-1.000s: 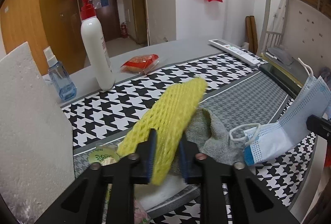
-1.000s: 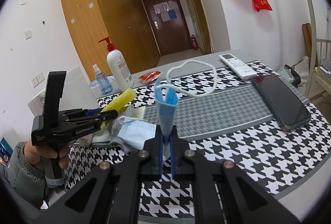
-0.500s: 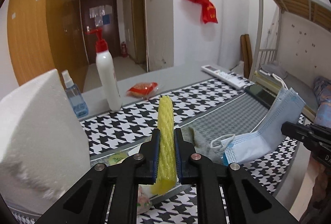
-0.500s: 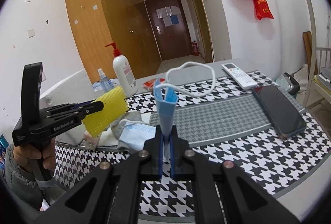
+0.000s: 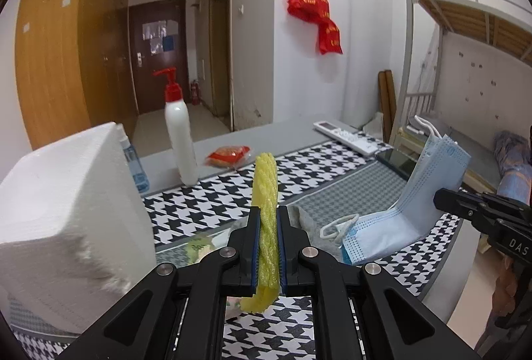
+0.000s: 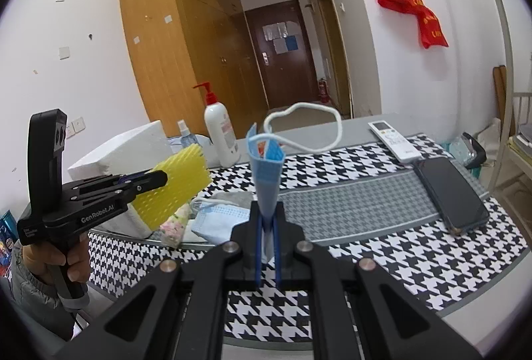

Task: Organize soft objects
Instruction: 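Carry the mask and the yellow net toward the white foam box with both grippers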

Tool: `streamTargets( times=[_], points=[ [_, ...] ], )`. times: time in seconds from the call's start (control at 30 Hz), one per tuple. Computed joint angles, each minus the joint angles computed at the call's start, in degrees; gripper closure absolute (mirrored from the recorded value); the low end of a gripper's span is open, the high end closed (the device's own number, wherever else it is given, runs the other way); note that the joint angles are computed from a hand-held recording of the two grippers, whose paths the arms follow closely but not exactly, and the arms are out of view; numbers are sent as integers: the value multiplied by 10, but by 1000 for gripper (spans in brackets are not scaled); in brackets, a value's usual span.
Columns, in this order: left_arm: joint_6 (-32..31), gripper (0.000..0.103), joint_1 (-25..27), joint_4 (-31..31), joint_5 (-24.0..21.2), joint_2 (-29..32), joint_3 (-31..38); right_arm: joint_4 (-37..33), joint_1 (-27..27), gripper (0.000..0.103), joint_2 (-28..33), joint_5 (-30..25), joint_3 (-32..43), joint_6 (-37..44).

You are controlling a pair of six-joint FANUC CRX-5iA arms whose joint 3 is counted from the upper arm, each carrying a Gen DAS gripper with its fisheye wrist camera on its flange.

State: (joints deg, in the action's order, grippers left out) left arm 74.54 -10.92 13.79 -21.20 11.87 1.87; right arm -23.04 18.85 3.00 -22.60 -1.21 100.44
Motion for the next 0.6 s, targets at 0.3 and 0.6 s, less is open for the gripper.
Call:
streamTargets(
  times=[0.3,0.6],
  points=[
    [46,94,7,-32,36,-51,-40,-21,11,95,-8,-8,12,39],
    [151,94,13,-133,38,-95,-49,-85,11,95,0,-32,47,110]
  ],
)
